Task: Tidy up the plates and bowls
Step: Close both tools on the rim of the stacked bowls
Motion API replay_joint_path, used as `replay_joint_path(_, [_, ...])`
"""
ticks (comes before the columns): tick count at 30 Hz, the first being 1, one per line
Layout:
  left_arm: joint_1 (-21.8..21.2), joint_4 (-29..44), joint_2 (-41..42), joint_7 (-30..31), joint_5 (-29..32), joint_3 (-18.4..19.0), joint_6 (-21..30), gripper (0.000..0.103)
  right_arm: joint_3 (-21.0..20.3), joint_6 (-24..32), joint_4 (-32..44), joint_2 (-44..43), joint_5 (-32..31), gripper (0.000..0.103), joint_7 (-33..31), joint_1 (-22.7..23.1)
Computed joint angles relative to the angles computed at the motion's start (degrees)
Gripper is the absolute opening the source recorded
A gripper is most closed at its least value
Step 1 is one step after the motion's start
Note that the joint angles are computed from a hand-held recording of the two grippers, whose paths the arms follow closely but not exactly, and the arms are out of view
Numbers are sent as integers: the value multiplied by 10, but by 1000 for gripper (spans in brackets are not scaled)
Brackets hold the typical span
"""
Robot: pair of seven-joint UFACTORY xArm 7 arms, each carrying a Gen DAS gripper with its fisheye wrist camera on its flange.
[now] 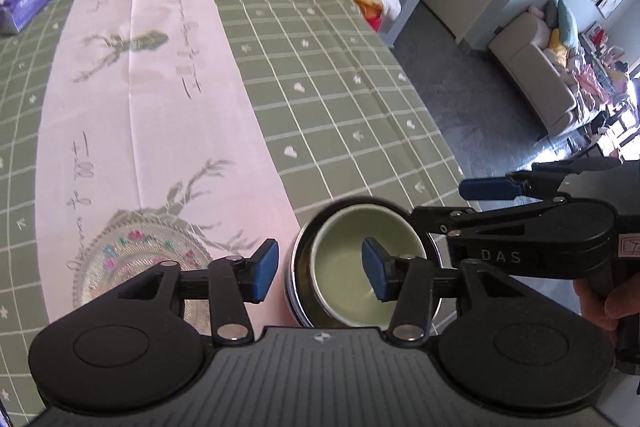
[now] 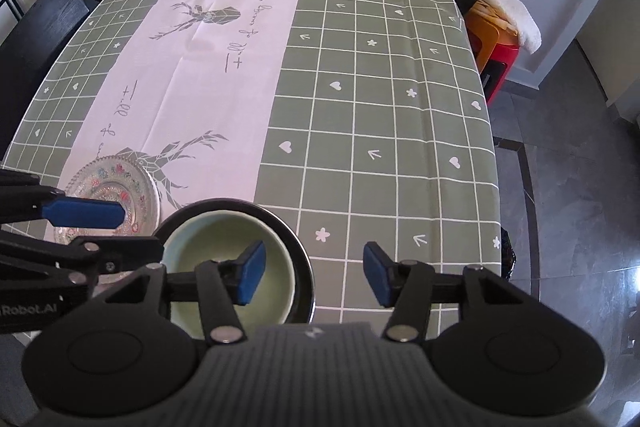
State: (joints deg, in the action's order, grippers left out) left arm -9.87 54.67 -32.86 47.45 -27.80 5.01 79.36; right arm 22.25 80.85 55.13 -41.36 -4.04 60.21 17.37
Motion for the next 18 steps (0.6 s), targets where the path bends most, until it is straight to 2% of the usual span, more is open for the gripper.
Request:
replay_joint_path(3, [-1, -13, -15, 22, -11, 8, -26, 64, -3, -6, -13, -22, 6, 61, 16, -1])
replay_joint_path(5, [-1, -18, -18, 31, -21, 17, -36, 67, -5, -13, -26, -39, 18, 61, 31, -2])
replay_joint_path(11, [13, -25, 5, 21, -38, 33, -28, 69, -3, -50, -79, -86, 64, 63, 84, 3])
replay_joint_path(18, [31, -59, 15, 12, -55, 34, -16, 69, 1, -114, -138, -110, 103, 63, 130, 21])
